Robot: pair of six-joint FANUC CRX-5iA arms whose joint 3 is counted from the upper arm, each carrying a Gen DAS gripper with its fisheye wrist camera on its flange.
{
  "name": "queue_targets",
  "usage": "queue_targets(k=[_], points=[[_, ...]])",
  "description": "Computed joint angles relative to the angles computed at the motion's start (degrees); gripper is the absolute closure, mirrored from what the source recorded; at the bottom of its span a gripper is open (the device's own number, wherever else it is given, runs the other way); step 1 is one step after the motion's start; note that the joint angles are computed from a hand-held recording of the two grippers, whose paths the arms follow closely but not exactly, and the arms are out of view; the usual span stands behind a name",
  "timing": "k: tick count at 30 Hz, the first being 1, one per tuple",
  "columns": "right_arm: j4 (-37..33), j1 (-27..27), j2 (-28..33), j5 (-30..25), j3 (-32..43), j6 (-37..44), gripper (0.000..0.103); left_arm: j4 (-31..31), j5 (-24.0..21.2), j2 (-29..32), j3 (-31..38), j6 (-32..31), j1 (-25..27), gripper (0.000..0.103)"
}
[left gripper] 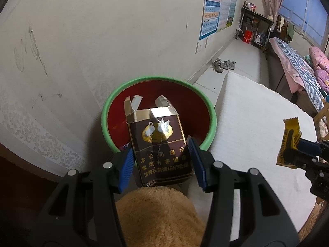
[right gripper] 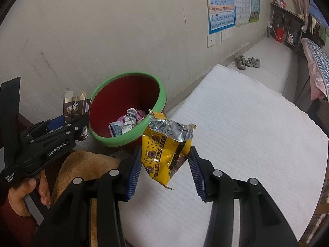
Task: Collect trash
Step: 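Carry the brown box and yellow wrapper over the red bucket with both tools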
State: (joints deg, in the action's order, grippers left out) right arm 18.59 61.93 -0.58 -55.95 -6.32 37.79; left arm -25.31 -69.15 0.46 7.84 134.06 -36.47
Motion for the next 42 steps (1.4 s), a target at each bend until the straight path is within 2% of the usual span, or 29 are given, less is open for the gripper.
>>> queue_targets(k=[17, 23, 28, 42], points=[[1.3, -0.5, 1.7, -0.3, 2.7, 1.9, 0.058, -1.0, -0.3, -0.8, -0.6, 0.1, 1.0, 0.054], [1.3, -0.9, 2.3, 1.5, 3.6, 2.1, 0.058, -1.9, -1.0, -1.2, -0.3, 0.2, 1.6, 0.054], [-0.9, -1.2, 4.9, 0.5, 6.8, 6.4, 0.058, -1.2, -0.3, -1.6, -1.1, 1.5, 3.0, 0.054], [-2.3, -3.0, 11.1, -0.2, 13.7, 11.2, 0.058, 0.2, 2.2, -0.6, -1.9, -1.0, 6.0, 0.054]])
